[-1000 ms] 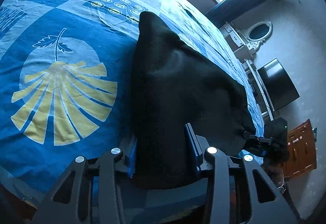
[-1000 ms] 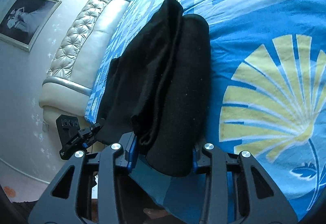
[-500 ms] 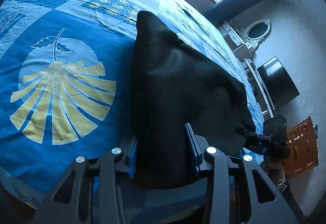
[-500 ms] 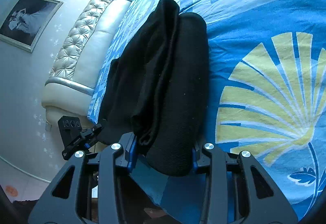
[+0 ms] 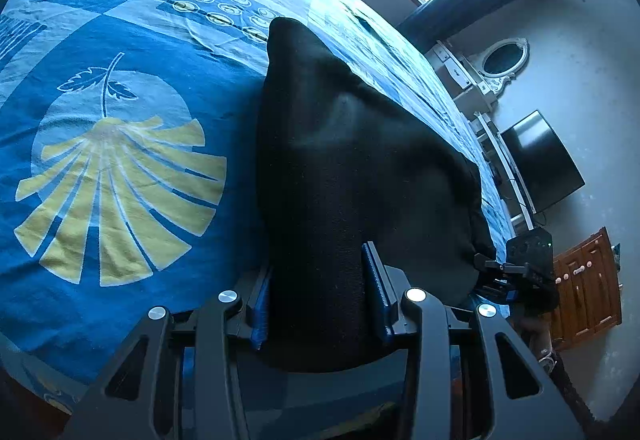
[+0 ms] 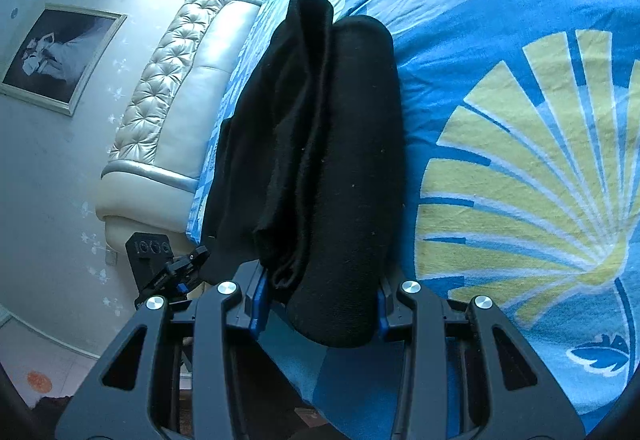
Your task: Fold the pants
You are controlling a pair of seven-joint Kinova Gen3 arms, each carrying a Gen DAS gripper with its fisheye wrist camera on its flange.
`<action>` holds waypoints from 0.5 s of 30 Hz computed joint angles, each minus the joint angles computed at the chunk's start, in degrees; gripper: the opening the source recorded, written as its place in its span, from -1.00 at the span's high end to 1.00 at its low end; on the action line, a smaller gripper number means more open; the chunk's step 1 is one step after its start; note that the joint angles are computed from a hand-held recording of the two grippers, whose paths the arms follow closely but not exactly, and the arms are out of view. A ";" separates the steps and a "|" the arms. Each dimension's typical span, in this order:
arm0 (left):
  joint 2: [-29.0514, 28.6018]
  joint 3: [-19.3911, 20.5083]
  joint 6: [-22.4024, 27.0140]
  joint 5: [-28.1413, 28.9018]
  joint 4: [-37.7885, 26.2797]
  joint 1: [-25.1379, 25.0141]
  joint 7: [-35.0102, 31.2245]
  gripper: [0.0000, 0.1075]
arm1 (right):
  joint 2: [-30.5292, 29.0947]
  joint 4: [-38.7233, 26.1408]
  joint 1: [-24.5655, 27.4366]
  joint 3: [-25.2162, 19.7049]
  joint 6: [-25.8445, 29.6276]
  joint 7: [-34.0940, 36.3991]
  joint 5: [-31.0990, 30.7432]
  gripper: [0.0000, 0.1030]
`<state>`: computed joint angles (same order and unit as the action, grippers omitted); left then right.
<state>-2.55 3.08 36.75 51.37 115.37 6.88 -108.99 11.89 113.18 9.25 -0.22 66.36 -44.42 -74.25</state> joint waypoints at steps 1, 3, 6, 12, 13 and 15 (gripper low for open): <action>0.03 -0.14 0.15 0.42 0.13 -0.06 -0.49 0.23 | 0.07 0.03 0.09 0.03 0.13 0.10 -0.08 0.25; 0.24 -0.13 0.22 0.67 0.02 -0.11 -0.72 0.21 | 0.22 -0.02 0.29 0.10 0.53 0.22 -0.18 0.24; 0.50 -0.33 0.44 1.82 0.33 -0.43 -1.81 0.14 | 0.35 0.18 0.61 0.18 0.92 0.59 -0.56 0.23; 0.96 -1.41 2.83 7.65 1.86 -2.17 -6.09 -0.08 | 1.63 1.05 2.39 0.62 4.04 1.88 -2.55 0.13; 1.06 -1.50 3.36 8.36 1.96 -2.50 -6.58 -0.15 | 1.87 1.47 3.05 0.85 4.98 1.97 -3.19 0.10; 1.31 -1.55 4.79 9.39 1.76 -3.04 -7.75 -0.33 | 2.64 2.51 4.40 1.23 7.09 2.79 -4.75 0.06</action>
